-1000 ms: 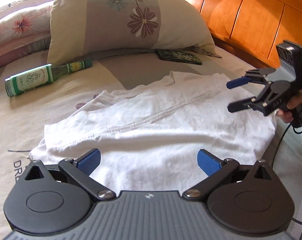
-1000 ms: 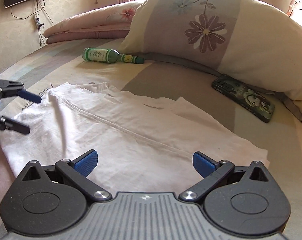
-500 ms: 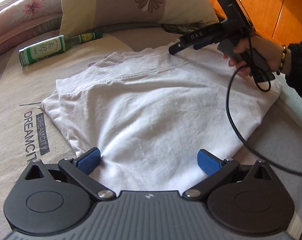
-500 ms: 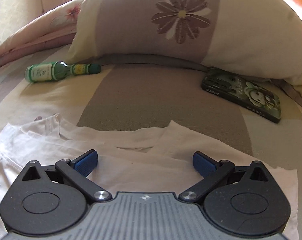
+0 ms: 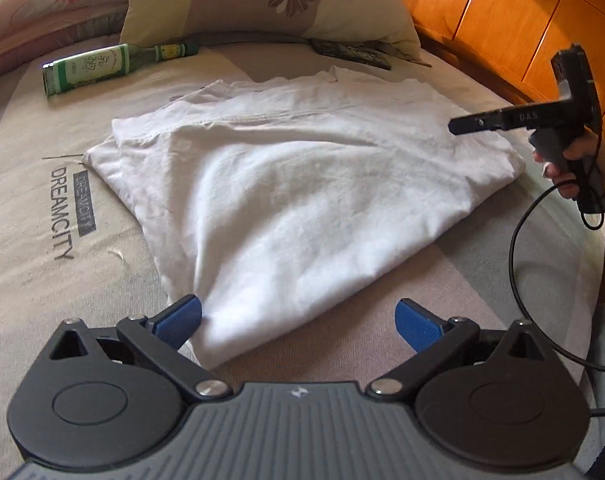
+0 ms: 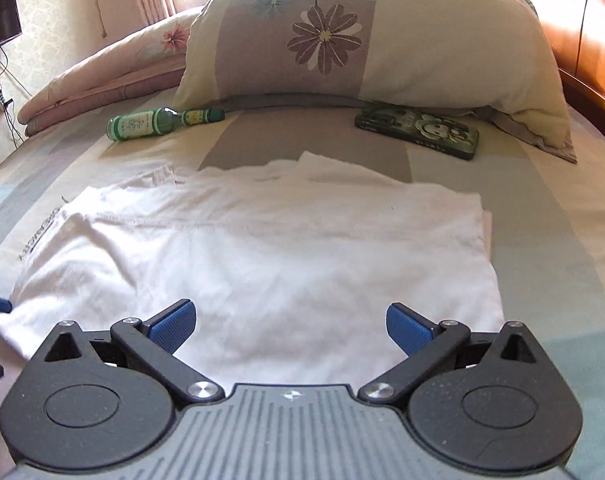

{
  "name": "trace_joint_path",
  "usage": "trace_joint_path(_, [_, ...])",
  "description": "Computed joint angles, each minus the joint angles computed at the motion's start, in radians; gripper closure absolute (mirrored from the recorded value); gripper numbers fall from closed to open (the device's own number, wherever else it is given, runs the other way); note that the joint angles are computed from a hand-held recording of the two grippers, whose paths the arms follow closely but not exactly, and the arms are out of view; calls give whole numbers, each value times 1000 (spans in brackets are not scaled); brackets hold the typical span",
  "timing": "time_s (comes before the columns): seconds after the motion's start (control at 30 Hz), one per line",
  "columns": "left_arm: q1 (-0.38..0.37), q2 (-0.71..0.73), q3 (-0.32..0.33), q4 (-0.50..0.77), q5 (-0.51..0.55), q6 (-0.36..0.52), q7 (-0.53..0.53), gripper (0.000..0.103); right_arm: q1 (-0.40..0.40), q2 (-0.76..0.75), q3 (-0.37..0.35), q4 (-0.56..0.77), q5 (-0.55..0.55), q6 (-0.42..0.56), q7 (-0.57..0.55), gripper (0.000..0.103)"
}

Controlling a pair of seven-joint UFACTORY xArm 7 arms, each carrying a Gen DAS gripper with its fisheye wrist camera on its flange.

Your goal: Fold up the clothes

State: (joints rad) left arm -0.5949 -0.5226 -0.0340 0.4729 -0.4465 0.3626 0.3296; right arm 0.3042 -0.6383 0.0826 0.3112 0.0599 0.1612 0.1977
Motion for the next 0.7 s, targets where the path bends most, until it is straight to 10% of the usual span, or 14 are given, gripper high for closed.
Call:
trace_joint_path(0.2, [10, -48, -9, 4, 34, 0, -16, 1, -1, -215, 8, -106, -14, 112, 6, 0])
trace_joint_path(0.33, [-127, 48, 72, 48, -76, -85, 83, 1, 112, -163, -119, -114, 45, -16, -64, 0])
trace_joint_path(0.43, [-71, 67, 0, 30, -46, -88, 38, 1, 176, -123, -191, -131, 106, -59, -86, 0])
trace_joint_path(0.7, [-2, -25, -52, 9, 81, 10, -72, 1, 22, -396, -95, -242, 93, 69, -17, 0])
